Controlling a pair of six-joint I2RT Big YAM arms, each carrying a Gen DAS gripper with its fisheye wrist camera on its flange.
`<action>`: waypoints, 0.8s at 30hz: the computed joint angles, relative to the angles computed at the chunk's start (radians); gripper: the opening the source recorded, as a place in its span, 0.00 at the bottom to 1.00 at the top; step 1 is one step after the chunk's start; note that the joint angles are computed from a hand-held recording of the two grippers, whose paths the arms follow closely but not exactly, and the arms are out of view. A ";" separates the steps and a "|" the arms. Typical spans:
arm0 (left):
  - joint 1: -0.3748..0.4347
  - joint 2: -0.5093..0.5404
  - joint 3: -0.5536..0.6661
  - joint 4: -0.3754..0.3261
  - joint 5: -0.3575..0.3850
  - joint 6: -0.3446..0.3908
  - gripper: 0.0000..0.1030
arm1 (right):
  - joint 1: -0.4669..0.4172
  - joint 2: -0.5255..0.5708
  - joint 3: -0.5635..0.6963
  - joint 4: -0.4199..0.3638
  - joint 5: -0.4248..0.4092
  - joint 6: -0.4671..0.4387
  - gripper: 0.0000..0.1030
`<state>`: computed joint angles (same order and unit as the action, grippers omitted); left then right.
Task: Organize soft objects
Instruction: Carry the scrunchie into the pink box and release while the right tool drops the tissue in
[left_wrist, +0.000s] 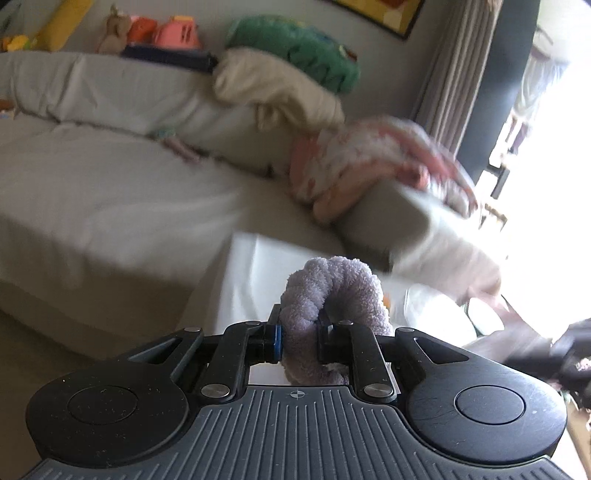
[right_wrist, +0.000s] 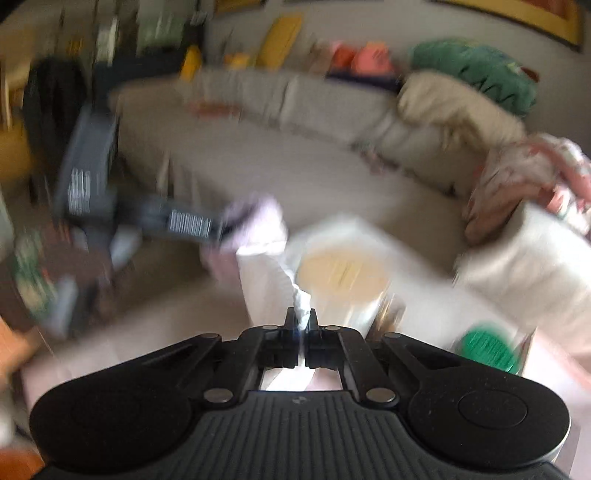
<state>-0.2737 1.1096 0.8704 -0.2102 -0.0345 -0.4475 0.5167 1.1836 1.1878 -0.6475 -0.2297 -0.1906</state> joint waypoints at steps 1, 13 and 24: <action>0.010 0.006 0.027 0.003 -0.006 0.009 0.18 | -0.023 0.007 0.042 0.001 -0.023 0.026 0.03; -0.142 0.284 0.546 -0.146 0.102 0.089 0.18 | -0.356 -0.046 0.174 0.084 0.045 0.122 0.03; -0.379 0.800 1.038 -0.563 0.246 -0.002 0.26 | -0.685 -0.092 -0.028 0.045 -0.079 0.072 0.03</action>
<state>-0.6525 1.9092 1.9084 -0.7728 0.2115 -0.4492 -0.1681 1.0920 1.1602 -0.6026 -0.3087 -0.1184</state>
